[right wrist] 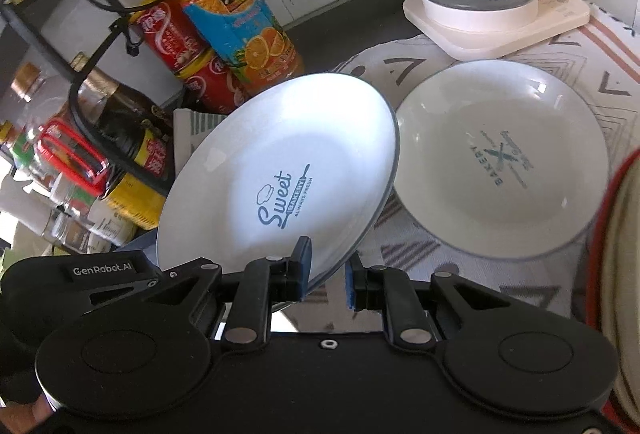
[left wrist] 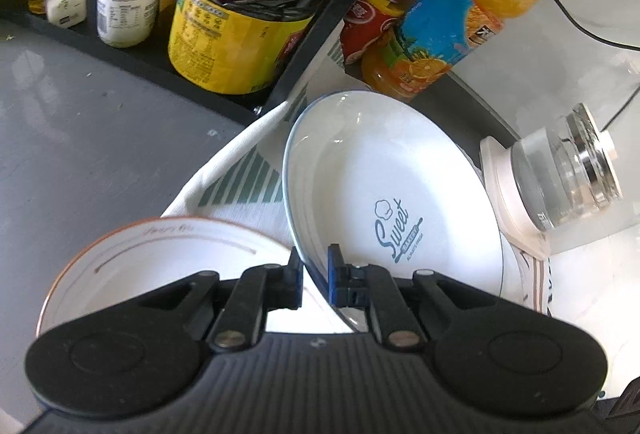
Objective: Organize plates and bowls
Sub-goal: 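Lift the 'Sweet' plate with both grippers and lower it onto the flower-pattern plate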
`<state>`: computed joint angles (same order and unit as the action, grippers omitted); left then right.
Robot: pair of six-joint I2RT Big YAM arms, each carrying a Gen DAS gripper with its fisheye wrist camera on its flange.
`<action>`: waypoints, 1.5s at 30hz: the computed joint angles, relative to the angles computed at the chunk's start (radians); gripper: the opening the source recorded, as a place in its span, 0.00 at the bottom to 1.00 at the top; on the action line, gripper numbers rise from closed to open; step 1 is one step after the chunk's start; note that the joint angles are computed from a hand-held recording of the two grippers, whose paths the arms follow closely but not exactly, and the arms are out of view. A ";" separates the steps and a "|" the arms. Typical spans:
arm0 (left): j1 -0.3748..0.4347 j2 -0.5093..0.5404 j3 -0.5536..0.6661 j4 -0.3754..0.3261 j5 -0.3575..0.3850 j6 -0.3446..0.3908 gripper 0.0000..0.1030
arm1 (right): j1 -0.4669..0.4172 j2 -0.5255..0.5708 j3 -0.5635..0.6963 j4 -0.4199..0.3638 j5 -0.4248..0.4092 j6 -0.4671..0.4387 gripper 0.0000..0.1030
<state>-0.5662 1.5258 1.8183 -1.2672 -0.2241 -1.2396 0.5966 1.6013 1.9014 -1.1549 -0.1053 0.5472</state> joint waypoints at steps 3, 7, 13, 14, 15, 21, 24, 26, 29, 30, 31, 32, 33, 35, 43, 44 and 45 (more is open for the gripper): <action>-0.017 -0.029 -0.026 0.002 -0.013 -0.004 0.09 | 0.007 -0.035 -0.036 0.011 0.006 0.000 0.16; -0.047 -0.065 -0.056 -0.006 -0.040 -0.021 0.09 | 0.017 -0.083 -0.086 0.025 0.011 -0.001 0.16; -0.096 -0.127 -0.118 -0.016 -0.075 -0.057 0.10 | 0.043 -0.147 -0.151 0.039 0.024 0.002 0.16; -0.104 -0.138 -0.131 -0.014 -0.079 -0.063 0.10 | 0.047 -0.157 -0.161 0.040 0.026 0.001 0.16; -0.112 -0.150 -0.145 -0.013 -0.083 -0.071 0.10 | 0.052 -0.167 -0.171 0.042 0.028 0.002 0.16; -0.155 -0.196 -0.198 -0.024 -0.101 -0.110 0.11 | 0.075 -0.215 -0.222 0.047 0.040 -0.005 0.16; -0.174 -0.208 -0.208 -0.036 -0.113 -0.129 0.11 | 0.084 -0.231 -0.239 0.046 0.045 -0.011 0.16; -0.185 -0.213 -0.210 -0.048 -0.118 -0.141 0.11 | 0.090 -0.241 -0.249 0.043 0.047 -0.017 0.16; -0.200 -0.225 -0.220 -0.059 -0.124 -0.156 0.11 | 0.097 -0.258 -0.269 0.042 0.048 -0.022 0.16; -0.205 -0.229 -0.224 -0.063 -0.126 -0.163 0.11 | 0.100 -0.263 -0.275 0.042 0.049 -0.023 0.16; -0.211 -0.232 -0.226 -0.068 -0.128 -0.169 0.11 | 0.103 -0.269 -0.281 0.042 0.051 -0.026 0.16; -0.217 -0.235 -0.228 -0.074 -0.129 -0.176 0.11 | 0.107 -0.274 -0.287 0.041 0.053 -0.027 0.17; -0.222 -0.238 -0.231 -0.077 -0.131 -0.182 0.11 | 0.110 -0.277 -0.291 0.041 0.054 -0.027 0.17; -0.233 -0.247 -0.241 -0.083 -0.130 -0.200 0.12 | 0.116 -0.281 -0.295 0.037 0.056 -0.030 0.17; -0.263 -0.279 -0.280 -0.115 -0.113 -0.276 0.13 | 0.142 -0.297 -0.313 0.022 0.063 -0.054 0.17; -0.263 -0.282 -0.286 -0.116 -0.106 -0.284 0.13 | 0.143 -0.299 -0.315 0.021 0.062 -0.057 0.17; -0.262 -0.285 -0.292 -0.116 -0.098 -0.291 0.13 | 0.143 -0.302 -0.318 0.020 0.060 -0.060 0.17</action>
<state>-0.8280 1.2410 1.5263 -1.3837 -0.3220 -1.5307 0.7401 1.2988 1.5833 -1.1351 -0.0453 0.4870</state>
